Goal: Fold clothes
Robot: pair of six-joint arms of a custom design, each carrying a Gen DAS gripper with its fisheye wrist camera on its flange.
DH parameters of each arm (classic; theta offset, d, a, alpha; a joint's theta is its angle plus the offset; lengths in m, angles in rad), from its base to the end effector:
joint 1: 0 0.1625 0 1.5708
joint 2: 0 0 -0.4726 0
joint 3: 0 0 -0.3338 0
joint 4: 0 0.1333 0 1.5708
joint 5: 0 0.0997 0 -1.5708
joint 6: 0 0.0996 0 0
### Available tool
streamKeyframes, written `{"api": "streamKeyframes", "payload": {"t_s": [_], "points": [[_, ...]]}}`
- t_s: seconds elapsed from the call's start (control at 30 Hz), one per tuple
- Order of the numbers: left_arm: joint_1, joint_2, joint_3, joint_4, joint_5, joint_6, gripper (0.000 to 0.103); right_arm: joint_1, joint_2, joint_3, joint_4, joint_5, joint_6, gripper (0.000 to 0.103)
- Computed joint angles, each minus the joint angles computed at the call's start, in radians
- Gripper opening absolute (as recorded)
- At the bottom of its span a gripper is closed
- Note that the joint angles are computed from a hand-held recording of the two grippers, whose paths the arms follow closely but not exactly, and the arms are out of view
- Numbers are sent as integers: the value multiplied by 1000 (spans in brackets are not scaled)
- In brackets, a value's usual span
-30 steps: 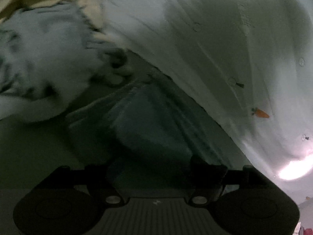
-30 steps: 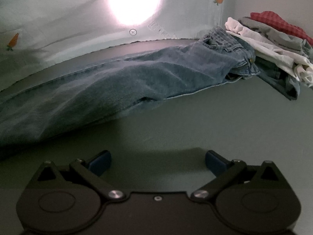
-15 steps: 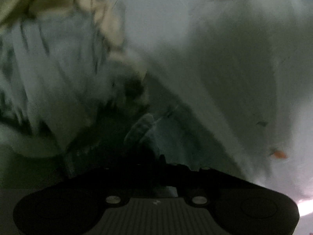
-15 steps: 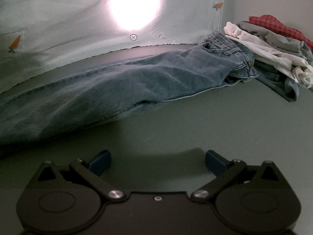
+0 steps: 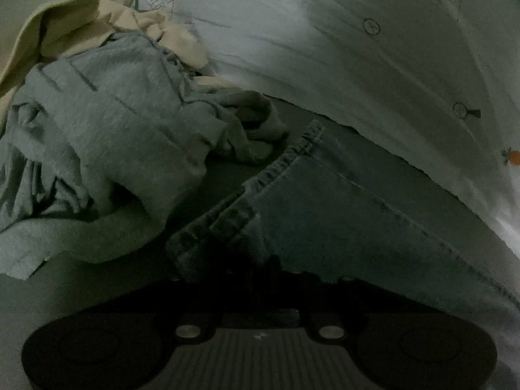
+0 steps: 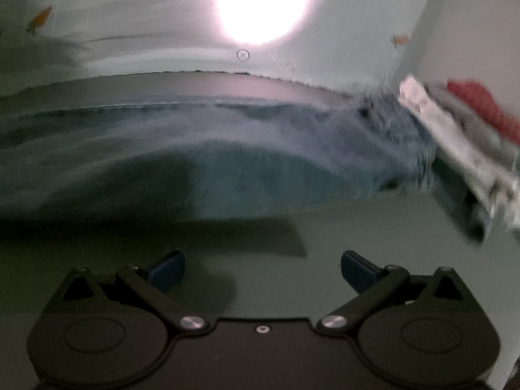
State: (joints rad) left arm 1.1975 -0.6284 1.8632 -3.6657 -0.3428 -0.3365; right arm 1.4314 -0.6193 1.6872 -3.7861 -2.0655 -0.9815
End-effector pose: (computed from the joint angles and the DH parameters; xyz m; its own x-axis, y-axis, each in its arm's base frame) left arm -0.0011 -0.6255 0.1789 -0.6197 -0.7122 -0.3297 0.0353 0.3944 -0.9183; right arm -0.0074 -0.6721 0.1992 -0.4984 -0.0320 0.8663 -0.6428 0.6841 -0.3445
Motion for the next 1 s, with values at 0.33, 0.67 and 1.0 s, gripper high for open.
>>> {"api": "streamKeyframes", "payload": {"t_s": [0.33,0.67,1.0], "points": [[3,-12,9,26,-22,-14,16,29,34,-195,38,98,-28,103],[3,-7,4,38,-14,-11,16,30,107,-261,75,7,-75,103],[5,-9,-4,67,-10,-11,17,2,82,-190,-72,-28,-122,103]]}}
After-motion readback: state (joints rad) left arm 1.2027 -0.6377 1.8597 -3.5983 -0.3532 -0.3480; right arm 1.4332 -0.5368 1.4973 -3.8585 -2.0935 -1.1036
